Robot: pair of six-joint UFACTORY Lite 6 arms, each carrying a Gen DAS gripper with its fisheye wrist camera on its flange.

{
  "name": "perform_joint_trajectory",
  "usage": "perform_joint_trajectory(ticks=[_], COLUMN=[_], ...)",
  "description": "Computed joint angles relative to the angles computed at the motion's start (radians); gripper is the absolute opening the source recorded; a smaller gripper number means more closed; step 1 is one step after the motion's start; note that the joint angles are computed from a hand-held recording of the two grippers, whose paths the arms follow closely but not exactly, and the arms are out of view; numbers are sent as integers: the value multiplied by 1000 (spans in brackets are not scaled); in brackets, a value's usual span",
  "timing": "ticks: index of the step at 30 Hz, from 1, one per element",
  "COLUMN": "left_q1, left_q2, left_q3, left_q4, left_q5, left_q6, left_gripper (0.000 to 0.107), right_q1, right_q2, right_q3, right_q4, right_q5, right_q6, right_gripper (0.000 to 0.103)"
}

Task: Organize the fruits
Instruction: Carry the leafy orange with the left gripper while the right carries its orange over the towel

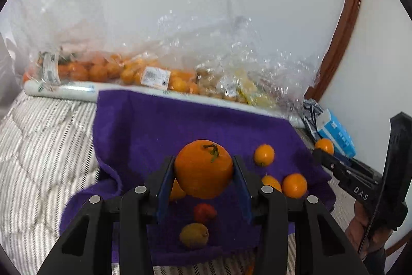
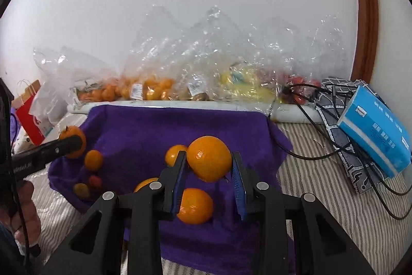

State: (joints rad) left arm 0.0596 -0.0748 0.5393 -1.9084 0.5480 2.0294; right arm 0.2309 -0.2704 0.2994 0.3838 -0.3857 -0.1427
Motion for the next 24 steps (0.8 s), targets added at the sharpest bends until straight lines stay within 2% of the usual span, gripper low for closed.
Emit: perform_joint_trajectory(ticks=[5, 10, 14, 24], left_q1=[-43, -96, -101, -91], left_q2=[31, 51, 54, 59], left_q3=[-9, -20, -22, -22], left_q4=[-67, -199, -208, -175], left_q5=[-12, -52, -52, -37], left_q6=[87, 234, 249, 228], left_gripper=[42, 42, 42, 42], right_q1=[0, 32, 53, 53], right_q2=[85, 165, 196, 228], right_q3=[27, 54, 61, 78], right_q4=[-44, 34, 97, 123], right_q5=[-13, -52, -78, -78], right_q6=[40, -29, -91, -113], right_gripper=[33, 33, 33, 34])
